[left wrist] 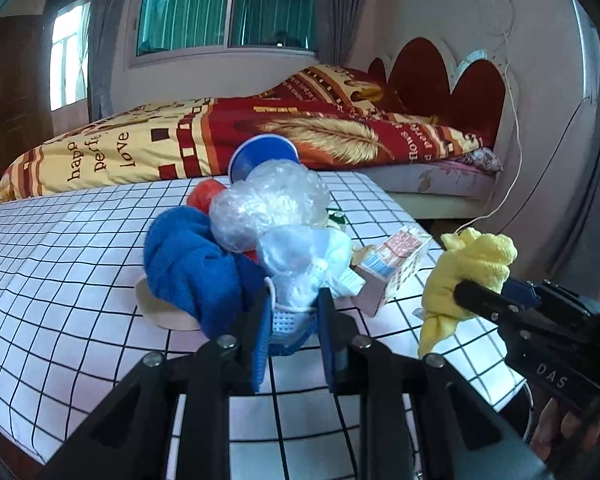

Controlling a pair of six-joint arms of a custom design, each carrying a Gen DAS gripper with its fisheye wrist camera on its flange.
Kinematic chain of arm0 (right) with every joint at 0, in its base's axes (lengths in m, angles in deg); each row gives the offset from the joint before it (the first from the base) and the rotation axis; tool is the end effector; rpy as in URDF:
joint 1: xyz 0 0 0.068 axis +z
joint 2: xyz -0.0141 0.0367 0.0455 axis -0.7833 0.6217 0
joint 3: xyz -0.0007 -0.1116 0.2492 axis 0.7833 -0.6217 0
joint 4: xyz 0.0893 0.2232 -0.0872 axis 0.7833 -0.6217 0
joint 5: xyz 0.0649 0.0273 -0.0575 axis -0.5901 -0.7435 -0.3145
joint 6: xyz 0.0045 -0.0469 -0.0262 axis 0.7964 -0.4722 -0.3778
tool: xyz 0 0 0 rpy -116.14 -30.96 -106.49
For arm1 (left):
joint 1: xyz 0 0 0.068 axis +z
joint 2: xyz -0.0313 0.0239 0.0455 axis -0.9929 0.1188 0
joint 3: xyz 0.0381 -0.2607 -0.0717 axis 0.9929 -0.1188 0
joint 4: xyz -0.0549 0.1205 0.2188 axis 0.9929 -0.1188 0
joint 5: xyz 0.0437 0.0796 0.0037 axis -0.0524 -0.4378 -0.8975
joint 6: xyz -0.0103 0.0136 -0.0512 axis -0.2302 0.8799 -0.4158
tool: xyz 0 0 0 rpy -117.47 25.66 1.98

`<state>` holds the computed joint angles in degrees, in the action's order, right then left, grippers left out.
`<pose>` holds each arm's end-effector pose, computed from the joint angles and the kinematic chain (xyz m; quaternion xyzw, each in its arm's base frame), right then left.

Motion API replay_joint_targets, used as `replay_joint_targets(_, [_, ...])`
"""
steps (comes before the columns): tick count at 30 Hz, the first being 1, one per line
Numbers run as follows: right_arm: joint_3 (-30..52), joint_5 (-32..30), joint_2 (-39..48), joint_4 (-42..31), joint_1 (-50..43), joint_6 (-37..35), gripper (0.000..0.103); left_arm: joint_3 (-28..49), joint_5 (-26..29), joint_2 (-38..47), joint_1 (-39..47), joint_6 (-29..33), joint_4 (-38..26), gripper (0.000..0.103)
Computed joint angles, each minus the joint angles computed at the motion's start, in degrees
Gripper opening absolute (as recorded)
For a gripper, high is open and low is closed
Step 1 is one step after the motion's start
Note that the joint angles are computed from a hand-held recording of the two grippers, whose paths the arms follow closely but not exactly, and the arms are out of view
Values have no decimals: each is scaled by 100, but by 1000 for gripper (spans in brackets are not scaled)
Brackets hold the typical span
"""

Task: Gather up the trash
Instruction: 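Grasp the yellow cloth with the right tool while the left tool grasps the face mask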

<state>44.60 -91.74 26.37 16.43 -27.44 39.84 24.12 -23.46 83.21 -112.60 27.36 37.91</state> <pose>0.3433 0.1703 0.3011 -0.3756 0.7945 0.2336 0.4161 0.2143 -0.0930 0.2993 -0.2383 0.8441 0.0729 0.4748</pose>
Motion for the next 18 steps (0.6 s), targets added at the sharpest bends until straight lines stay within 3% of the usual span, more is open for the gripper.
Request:
replay_joint_targets(6, [-192, -44, -319, -79, -99, -33, 37, 5, 4, -147, -156, -171, -188, 24])
replay_joint_targets(18, [-748, -129, -894, -255, -469, -280, 37, -28, -384, -78, -1013, -1230, -868, 23])
